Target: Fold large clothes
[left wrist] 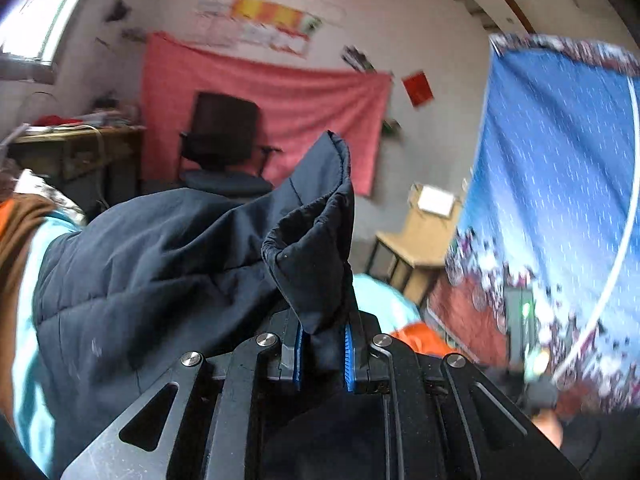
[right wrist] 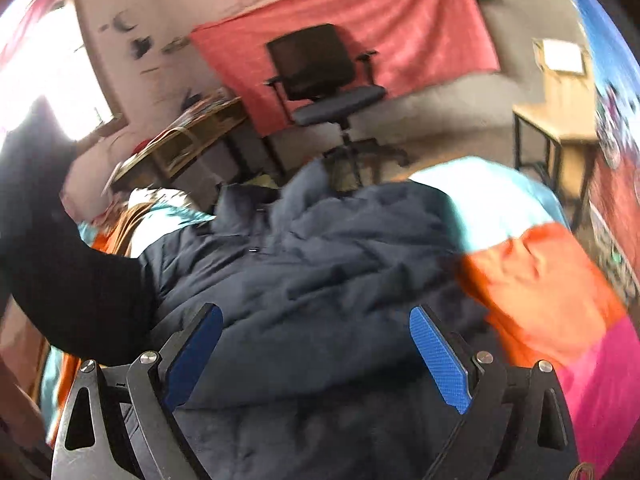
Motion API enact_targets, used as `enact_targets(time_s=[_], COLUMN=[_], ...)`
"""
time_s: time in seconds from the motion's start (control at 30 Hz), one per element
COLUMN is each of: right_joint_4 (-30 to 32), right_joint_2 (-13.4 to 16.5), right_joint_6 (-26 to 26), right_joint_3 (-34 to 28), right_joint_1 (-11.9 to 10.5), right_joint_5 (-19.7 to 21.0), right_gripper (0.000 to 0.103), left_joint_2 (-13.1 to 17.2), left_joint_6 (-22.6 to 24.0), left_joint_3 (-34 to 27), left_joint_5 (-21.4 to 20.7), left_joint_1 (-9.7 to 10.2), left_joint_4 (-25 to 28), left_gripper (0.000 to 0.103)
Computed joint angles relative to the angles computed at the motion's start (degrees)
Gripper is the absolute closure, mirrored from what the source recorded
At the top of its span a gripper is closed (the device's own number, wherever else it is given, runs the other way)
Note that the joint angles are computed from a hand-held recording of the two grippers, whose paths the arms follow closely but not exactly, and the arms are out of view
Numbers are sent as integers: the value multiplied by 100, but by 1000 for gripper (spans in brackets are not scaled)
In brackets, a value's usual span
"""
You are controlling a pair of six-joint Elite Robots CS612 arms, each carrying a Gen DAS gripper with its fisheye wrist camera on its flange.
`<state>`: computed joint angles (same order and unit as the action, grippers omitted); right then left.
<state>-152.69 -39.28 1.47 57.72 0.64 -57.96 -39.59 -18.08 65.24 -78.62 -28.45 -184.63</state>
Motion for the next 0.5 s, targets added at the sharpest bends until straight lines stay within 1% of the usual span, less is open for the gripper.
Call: enact_targets(time_s=[0.03,0.1,0.13,0.17,0.23,0.27,0.3,0.33,0.37,0.4,0.43,0.47,0.5], right_joint_4=[45,179,245,298,354,371,397,429,432,398,331,262,211], right_joint_2=[24,80,111,135,167,182,198,224,251,303,353,395,436], right_joint_6=[85,324,452,543,603,619,635,653,722,847,1008,1178,1322], right_joint_3=[-15,-60,-82,-89,-99,-103,-97,-120,-125,-155,-181,-198,-230], right_joint_1=[-32,-111,-145,-173,-210,-226,-246,-264,-292,-335,-371,-402,-424], right_joint_5=[11,54,57,33,9,30,91,161,330,643,952,1235,1467], right_gripper=[8,8,8,8,8,8,8,8,8,8,8,8,8], left_joint_2=[59,252,259,339,381,442,444,488,501,489,479,492,423], left_joint_6=[90,293,293,254,126,6,-78,-187,-245,-295,-354,-433,-470], left_joint_3=[-45,-280,-252,-371,-376,-470,-450,-508,-534,-508,-484,-463,-356], left_joint_5=[20,-57,-86,-167,-271,-362,-423,-569,-692,-823,-907,-1021,-1102], left_joint_1=[-34,-52,-64,-56,-68,-46,-38,-9,5,39,60,84,107], left_joint_4=[25,239,295,509,697,878,909,1013,1072,1099,1082,1009,915], left_gripper=[91,91,91,91,91,90,88,85,81,67,49,42,38])
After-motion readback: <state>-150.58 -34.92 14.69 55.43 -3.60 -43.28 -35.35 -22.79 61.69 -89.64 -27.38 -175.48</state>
